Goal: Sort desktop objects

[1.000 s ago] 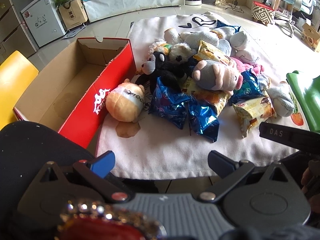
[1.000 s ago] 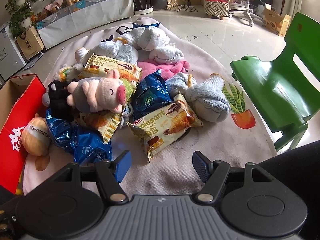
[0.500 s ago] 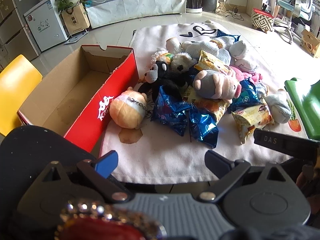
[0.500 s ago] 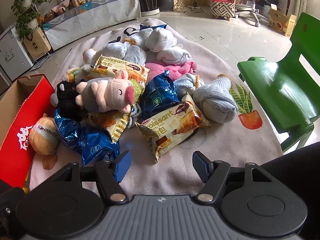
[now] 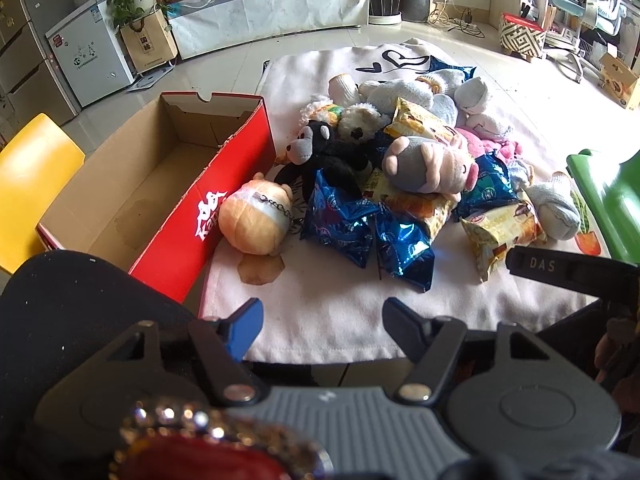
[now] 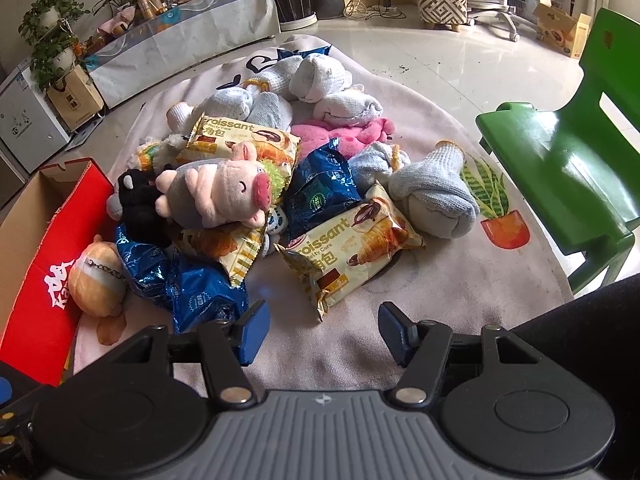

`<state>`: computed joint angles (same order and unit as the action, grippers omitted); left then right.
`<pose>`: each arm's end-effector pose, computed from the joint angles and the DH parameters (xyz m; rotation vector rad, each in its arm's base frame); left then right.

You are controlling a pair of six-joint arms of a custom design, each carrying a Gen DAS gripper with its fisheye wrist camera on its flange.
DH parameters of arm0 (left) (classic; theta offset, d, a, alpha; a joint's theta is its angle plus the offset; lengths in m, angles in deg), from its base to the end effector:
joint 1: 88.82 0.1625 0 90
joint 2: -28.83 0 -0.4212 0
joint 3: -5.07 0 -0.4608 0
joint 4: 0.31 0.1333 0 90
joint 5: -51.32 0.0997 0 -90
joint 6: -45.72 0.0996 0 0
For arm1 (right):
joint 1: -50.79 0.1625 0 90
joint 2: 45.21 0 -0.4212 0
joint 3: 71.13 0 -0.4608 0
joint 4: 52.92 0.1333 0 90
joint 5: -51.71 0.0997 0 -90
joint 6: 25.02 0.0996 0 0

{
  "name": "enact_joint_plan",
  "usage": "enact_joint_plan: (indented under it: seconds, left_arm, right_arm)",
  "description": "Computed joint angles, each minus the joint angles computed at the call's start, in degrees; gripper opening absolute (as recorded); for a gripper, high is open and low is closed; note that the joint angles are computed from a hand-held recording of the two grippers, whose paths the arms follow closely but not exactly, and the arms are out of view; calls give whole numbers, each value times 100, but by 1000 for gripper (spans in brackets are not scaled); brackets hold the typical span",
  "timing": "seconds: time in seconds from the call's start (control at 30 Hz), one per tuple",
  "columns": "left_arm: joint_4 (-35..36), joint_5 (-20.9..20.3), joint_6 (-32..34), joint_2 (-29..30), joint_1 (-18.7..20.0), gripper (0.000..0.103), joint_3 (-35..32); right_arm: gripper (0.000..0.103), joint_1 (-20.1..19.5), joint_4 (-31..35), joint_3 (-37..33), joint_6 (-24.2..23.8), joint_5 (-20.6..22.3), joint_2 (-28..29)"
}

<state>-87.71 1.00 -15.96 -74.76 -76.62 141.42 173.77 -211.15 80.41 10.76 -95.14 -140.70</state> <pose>-0.2765 -0.2612 0.2023 0.5815 2.2290 -0.5220 0.2193 -0.2463 0.1673 -0.1872 -2.2745 0.8970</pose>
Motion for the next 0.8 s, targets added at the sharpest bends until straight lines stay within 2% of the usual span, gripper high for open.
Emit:
enact_joint_plan:
  seconds: [0.2, 0.37, 0.5, 0.57, 0.8]
  left_arm:
    - [77, 14, -55, -7, -41, 50, -1]
    - [62, 33, -83, -46, -40, 37, 10]
    - [9, 27, -67, -63, -25, 31, 24]
    - [-28, 5, -26, -58, -12, 25, 34]
    - [-143, -79, 75, -71, 29, 27, 70]
  right_arm:
    - [43, -13, -78, 40, -70, 94, -77]
    - [25, -20, -84, 42, -126, 143, -83]
    - [18, -24, -165, 54, -190, 155, -69]
    - [15, -21, -189, 57, -222, 156, -59]
    - [12, -21, -188, 45, -250, 152, -20]
